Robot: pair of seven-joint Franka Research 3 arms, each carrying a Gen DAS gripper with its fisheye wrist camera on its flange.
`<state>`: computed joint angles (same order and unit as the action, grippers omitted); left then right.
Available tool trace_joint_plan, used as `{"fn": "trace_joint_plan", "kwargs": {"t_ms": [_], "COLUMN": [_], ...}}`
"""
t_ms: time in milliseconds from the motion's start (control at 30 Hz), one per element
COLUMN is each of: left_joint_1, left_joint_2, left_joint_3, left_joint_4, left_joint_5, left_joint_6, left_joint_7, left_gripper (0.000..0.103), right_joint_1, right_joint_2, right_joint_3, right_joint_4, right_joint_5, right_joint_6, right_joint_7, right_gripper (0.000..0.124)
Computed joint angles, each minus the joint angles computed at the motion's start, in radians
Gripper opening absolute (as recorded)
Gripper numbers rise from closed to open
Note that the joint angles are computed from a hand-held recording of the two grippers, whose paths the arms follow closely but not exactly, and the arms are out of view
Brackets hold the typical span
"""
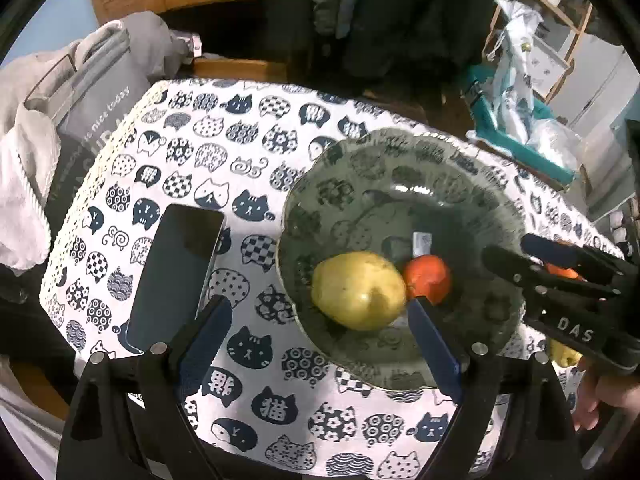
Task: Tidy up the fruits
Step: 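Lower the orange into the bowl beside the pear and open the right tool, then raise both tools away from the glass bowl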
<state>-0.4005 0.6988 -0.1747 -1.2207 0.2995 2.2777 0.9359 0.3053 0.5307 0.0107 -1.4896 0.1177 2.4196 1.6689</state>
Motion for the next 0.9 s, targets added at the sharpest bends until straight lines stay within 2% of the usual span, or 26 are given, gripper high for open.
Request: {"fn": "trace_joint_plan", "kwargs": {"t_ms": [367, 700, 900], "left_joint_1": [-0.019, -0.043, -0.062], "left_joint_2": [-0.078, -0.141, -0.193], "left_joint_3": [-0.007, -0.013, 0.0], "left_joint_4": [-0.064, -0.106, -0.153], "left_joint_5": [0.028, 0.064, 0.112], "left_joint_6": [0.105, 0.19, 0.258], "left_joint_7": [-0.023, -0.037, -0.09], "left_gripper": [0.091, 0.091, 0.091], "right_joint_1": [0.033, -0.006, -0.053], "right_joint_2": [-0.199, -0.392, -0.506], "right_joint_3": [-0.066, -0.055, -0.028], "right_joint_4": [-0.207, -0.392, -0.503], "right_joint_5": [-0.172, -0.296, -0.405], "right_joint_6": [0.174, 0.28, 0.336], "right_joint_7": [0.136, 0.254, 0.324], "right_gripper": [0.062, 0.063, 0.067]}}
